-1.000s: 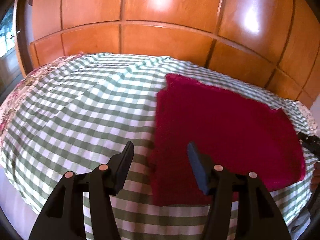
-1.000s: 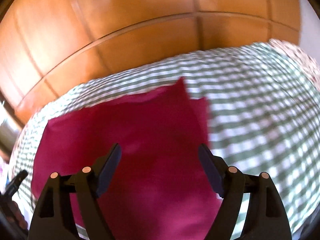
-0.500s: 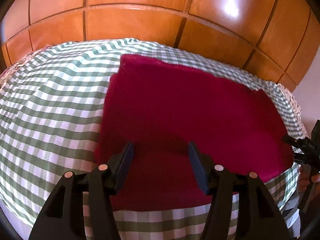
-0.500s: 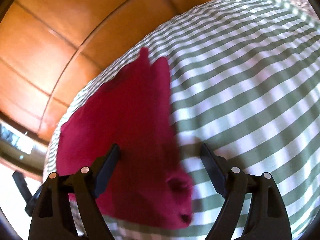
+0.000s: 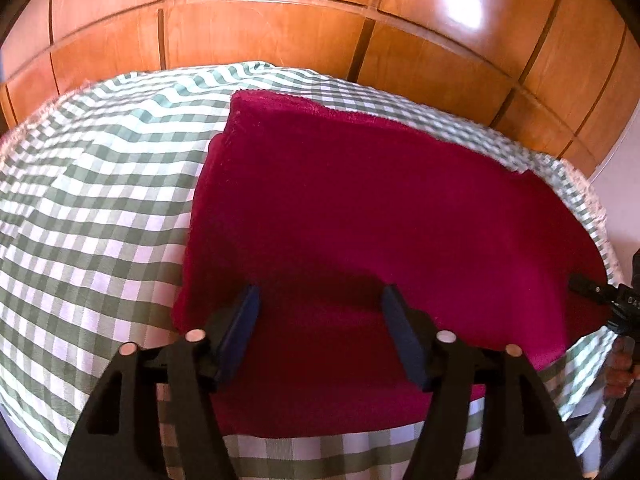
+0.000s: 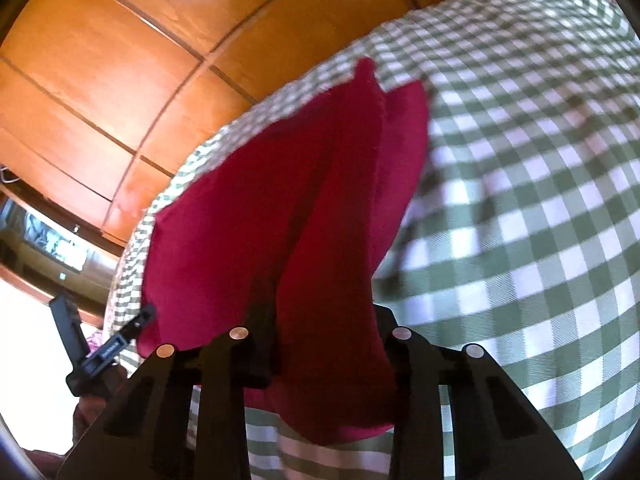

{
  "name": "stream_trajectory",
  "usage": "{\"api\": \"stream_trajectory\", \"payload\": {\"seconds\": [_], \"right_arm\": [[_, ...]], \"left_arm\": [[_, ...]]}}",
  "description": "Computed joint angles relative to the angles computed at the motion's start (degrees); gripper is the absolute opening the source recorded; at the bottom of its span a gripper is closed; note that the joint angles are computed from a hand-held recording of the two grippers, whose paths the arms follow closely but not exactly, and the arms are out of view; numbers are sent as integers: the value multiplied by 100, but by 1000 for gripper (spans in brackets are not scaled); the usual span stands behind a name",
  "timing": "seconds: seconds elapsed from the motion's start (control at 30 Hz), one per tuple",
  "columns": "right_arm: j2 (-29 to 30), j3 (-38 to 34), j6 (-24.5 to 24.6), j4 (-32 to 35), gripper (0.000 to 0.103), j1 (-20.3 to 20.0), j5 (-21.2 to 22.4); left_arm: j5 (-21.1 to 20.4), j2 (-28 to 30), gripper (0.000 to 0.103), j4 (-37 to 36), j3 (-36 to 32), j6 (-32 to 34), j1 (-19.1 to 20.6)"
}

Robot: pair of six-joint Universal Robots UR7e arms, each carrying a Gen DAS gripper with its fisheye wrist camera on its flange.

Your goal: Fold small clothes

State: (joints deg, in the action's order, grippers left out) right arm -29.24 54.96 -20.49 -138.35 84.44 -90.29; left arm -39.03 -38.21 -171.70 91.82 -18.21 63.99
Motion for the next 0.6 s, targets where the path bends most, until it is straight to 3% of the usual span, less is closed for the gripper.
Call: {"api": "stream_trajectory", "payload": {"seconds": [0.07,0.17,0.47,0.6], "right_arm": [[-94,127,-96,-99,29,89,111],[-150,168,-340,-143,29,270,287],[354,-482,-836,203,28,885,433],[793,-1025,-1028,603,28,1143,373]], "left_arm": [[-328,-170,41,-206,159,-86,66],[-808,-425,33,-569,440,-219,163],[-966,-898,33,-1294,1090,-217,194],[-1376,-1123,46,-1639,1342,-406,320]]}}
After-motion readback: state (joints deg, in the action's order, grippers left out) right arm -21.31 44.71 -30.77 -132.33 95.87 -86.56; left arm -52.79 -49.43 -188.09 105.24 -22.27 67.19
